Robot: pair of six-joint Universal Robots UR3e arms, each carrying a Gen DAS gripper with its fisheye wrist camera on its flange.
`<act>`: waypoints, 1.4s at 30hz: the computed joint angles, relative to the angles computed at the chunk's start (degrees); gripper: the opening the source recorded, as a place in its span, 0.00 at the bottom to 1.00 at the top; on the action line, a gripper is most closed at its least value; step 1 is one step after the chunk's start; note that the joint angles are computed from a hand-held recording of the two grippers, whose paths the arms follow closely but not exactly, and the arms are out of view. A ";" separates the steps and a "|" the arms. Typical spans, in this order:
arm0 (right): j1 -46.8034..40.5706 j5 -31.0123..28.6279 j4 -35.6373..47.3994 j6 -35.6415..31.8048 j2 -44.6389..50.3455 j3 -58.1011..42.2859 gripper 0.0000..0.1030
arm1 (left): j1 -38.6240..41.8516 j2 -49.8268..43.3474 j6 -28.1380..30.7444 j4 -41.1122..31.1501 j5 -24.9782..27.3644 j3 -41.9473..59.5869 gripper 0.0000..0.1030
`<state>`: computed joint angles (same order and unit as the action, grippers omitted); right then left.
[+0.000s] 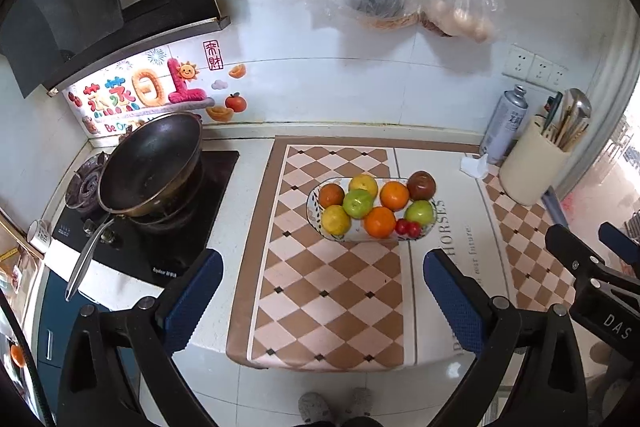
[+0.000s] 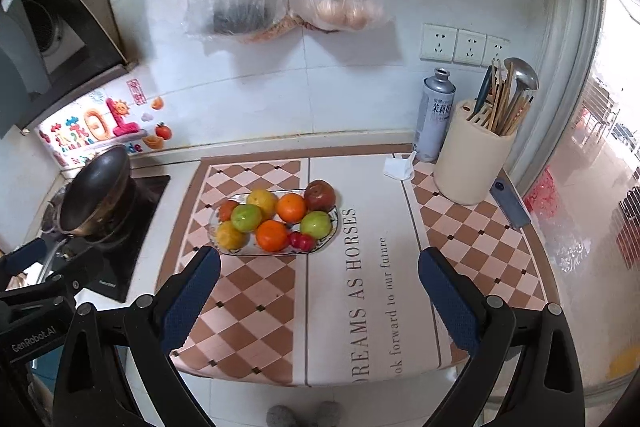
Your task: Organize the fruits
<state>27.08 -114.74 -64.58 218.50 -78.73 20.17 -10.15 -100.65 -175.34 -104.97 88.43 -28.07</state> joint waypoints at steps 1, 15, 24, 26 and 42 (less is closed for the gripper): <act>-1.50 1.36 -2.06 -1.04 -1.12 3.15 0.98 | -0.31 -1.04 -0.14 -0.14 0.14 0.66 1.00; -4.41 4.52 -10.00 -2.67 -6.52 18.24 0.98 | -2.75 -4.46 -0.92 1.97 2.67 -1.14 1.00; -4.10 4.37 -9.57 -2.30 -6.46 17.68 0.98 | -2.18 -3.32 -0.93 2.93 2.13 -2.76 1.00; -3.75 3.97 -9.54 -2.21 -6.46 17.77 0.98 | -2.29 -3.32 -1.10 2.95 2.30 -2.72 1.00; -2.59 3.40 -8.47 -1.24 -6.22 16.57 0.98 | -3.23 -3.75 -2.55 1.80 3.46 -0.61 1.00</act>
